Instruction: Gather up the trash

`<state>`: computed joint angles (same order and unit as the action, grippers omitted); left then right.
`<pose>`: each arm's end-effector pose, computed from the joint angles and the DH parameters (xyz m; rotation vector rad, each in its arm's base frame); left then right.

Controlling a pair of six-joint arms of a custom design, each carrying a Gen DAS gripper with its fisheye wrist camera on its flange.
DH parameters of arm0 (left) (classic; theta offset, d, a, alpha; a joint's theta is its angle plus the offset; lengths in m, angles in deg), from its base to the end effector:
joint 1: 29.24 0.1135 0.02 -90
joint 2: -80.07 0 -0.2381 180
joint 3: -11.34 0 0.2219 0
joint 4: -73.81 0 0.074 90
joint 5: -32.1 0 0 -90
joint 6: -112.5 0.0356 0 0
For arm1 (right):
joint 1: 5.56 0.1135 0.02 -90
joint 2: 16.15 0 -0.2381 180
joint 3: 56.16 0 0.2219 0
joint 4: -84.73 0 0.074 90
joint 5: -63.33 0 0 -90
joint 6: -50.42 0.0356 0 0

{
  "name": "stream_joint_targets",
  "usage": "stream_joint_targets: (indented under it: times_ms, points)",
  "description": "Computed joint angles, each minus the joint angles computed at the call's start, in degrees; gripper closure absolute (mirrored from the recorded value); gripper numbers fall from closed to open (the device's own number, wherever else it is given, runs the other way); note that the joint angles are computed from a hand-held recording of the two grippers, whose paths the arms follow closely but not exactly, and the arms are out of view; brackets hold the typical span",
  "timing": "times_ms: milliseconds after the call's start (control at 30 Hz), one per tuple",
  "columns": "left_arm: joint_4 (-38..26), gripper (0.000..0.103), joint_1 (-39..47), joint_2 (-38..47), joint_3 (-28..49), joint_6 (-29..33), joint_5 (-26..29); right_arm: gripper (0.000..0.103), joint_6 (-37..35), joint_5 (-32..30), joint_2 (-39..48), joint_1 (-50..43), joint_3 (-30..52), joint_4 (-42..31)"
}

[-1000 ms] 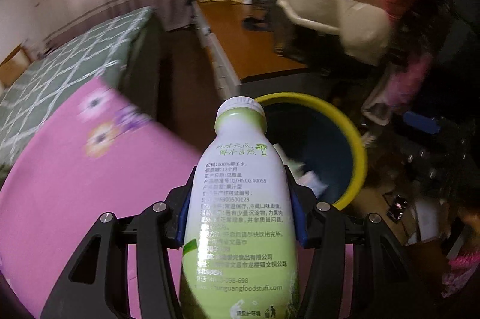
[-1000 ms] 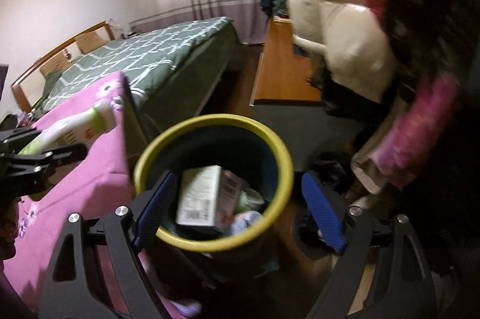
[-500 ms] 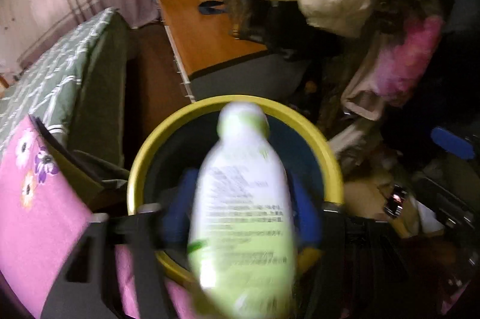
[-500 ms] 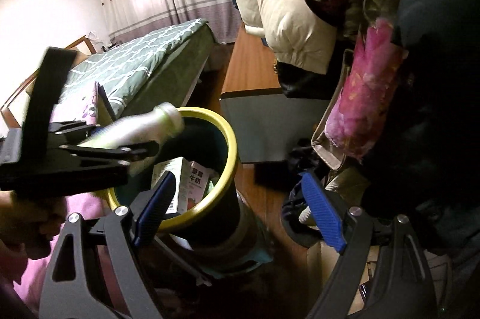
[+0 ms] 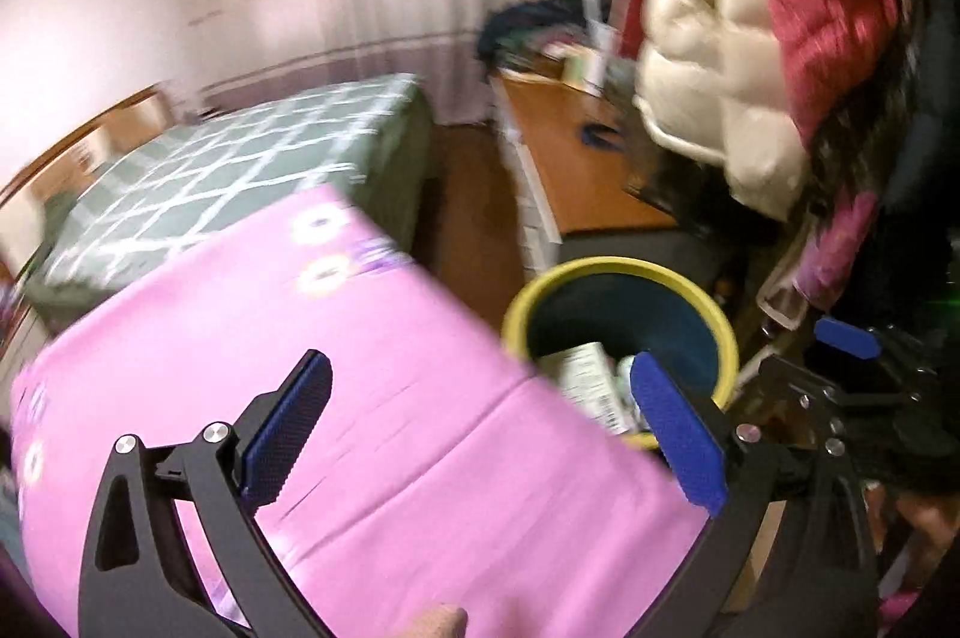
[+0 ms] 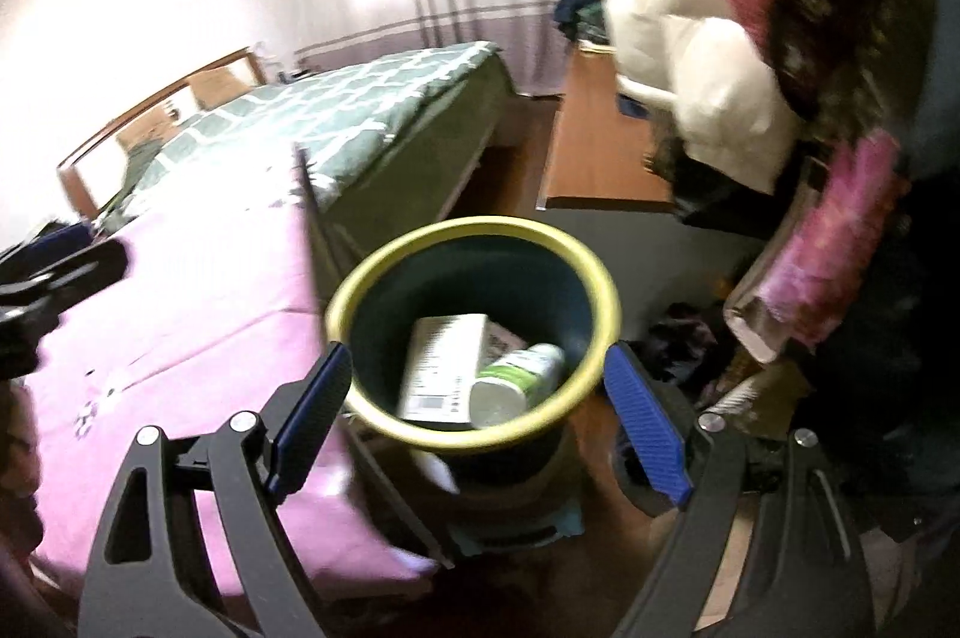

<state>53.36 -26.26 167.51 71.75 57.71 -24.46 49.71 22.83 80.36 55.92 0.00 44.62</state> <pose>0.2778 -0.0052 0.1741 0.8738 2.0806 -0.3510 0.1347 0.1911 0.1106 0.6290 2.1782 -0.0806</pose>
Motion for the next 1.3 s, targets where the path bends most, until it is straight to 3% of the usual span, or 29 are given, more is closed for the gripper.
stream_joint_targets:
  times_ms: [167,333,467,600,933,1300]
  points:
    - [0.0,0.005,20.74,-6.26,-4.67,4.77,6.73,0.022,-8.4,1.44,3.58,1.15,8.62,0.12]
    - [-6.32,0.005,37.31,-5.06,-0.94,9.12,14.52,0.021,-15.4,3.64,7.82,3.77,18.17,-1.47]
    - [-13.73,0.005,49.21,-1.42,4.58,12.82,22.06,0.019,-15.6,5.49,11.57,6.79,25.0,-5.89]
    - [-19.36,0.005,56.2,3.05,9.45,17.05,26.02,0.019,-12.94,6.74,13.9,9.42,28.74,-10.08]
    - [-21.83,0.005,61.75,8.1,11.78,22.6,24.99,0.018,-7.53,9.27,15.71,13.35,33.7,-18.49]
    - [-21.28,0.005,63.04,4.5,9.32,22.82,26.18,0.017,-6.34,9.9,15.99,14.1,34.89,-20.46]
